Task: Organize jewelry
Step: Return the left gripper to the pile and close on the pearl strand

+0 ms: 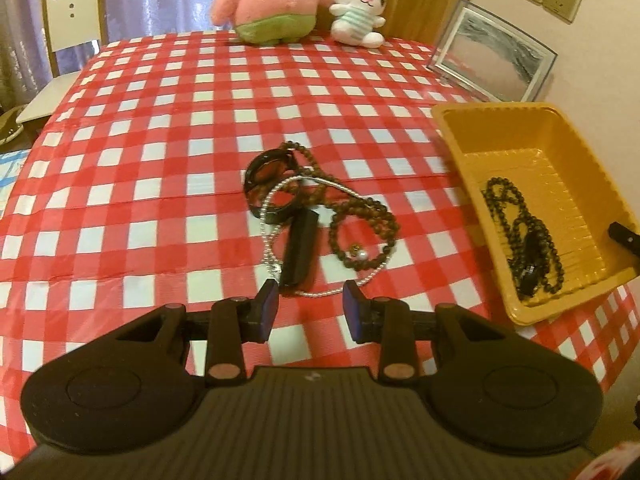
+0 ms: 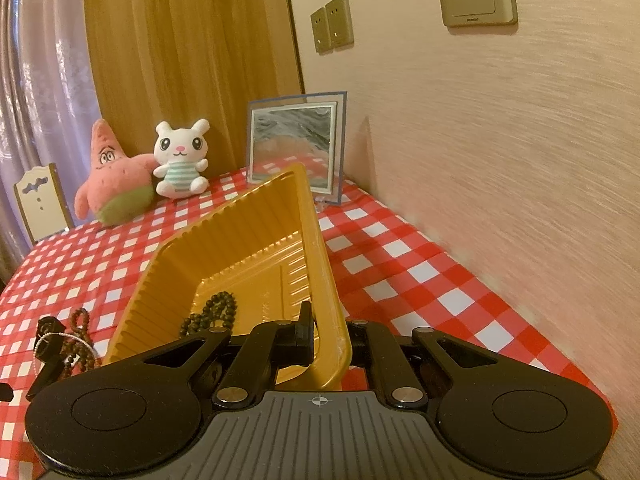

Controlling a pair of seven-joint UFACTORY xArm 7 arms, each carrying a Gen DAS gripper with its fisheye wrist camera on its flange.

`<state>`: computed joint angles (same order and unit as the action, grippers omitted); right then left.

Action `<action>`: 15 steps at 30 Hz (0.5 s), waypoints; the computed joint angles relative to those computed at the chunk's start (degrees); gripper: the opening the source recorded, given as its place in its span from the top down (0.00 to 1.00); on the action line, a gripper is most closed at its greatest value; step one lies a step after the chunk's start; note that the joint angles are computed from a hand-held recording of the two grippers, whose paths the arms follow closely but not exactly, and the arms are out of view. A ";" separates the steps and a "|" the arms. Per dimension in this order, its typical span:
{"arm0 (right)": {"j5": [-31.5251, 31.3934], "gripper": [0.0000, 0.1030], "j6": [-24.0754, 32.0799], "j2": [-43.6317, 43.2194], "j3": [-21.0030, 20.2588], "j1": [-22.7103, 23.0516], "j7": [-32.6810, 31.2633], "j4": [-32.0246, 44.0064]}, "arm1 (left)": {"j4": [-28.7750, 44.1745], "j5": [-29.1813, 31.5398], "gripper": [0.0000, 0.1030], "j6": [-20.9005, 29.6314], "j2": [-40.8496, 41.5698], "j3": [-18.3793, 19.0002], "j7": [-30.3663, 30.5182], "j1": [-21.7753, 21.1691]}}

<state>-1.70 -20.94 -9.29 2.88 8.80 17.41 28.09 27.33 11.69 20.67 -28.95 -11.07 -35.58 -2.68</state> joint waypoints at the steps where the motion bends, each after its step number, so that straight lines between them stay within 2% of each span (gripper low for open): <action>1: 0.55 0.94 0.05 -0.01 0.46 -0.33 -0.44 0.04 | -0.18 0.42 0.70 -0.30 -0.01 -0.14 -0.19 0.47; 7: 4.50 0.94 0.40 -0.28 3.11 -1.64 -3.22 0.08 | -0.59 2.11 0.70 -1.42 0.69 -0.29 -0.07 1.97; 15: 8.69 0.94 1.11 -0.71 5.33 -2.45 -6.18 0.19 | 0.45 5.80 0.71 -6.78 5.78 -1.22 -1.85 6.33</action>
